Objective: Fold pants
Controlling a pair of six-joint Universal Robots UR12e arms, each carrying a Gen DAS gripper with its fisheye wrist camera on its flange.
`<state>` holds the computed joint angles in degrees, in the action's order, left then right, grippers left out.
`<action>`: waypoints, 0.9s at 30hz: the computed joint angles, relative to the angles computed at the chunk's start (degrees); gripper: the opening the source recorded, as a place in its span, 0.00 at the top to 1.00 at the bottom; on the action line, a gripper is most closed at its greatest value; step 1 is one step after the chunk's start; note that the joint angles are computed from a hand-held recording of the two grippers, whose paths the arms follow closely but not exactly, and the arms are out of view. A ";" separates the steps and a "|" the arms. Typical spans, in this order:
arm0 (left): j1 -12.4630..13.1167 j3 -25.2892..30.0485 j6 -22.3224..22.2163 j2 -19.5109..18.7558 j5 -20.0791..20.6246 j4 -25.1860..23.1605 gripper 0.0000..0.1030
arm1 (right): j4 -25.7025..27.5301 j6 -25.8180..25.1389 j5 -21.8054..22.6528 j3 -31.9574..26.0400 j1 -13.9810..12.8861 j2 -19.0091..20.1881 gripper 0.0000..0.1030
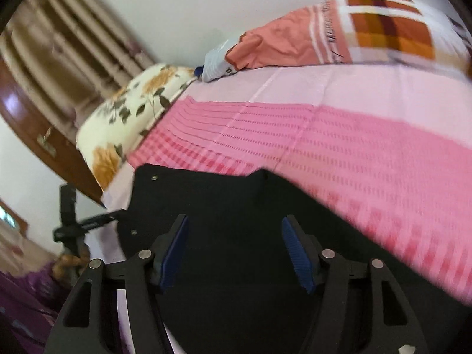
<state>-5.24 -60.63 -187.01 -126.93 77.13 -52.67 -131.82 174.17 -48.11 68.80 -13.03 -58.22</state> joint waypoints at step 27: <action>-0.76 0.53 -4.73 -0.51 5.64 -0.06 0.46 | 37.33 -29.64 -2.17 -28.14 1.32 14.26 0.72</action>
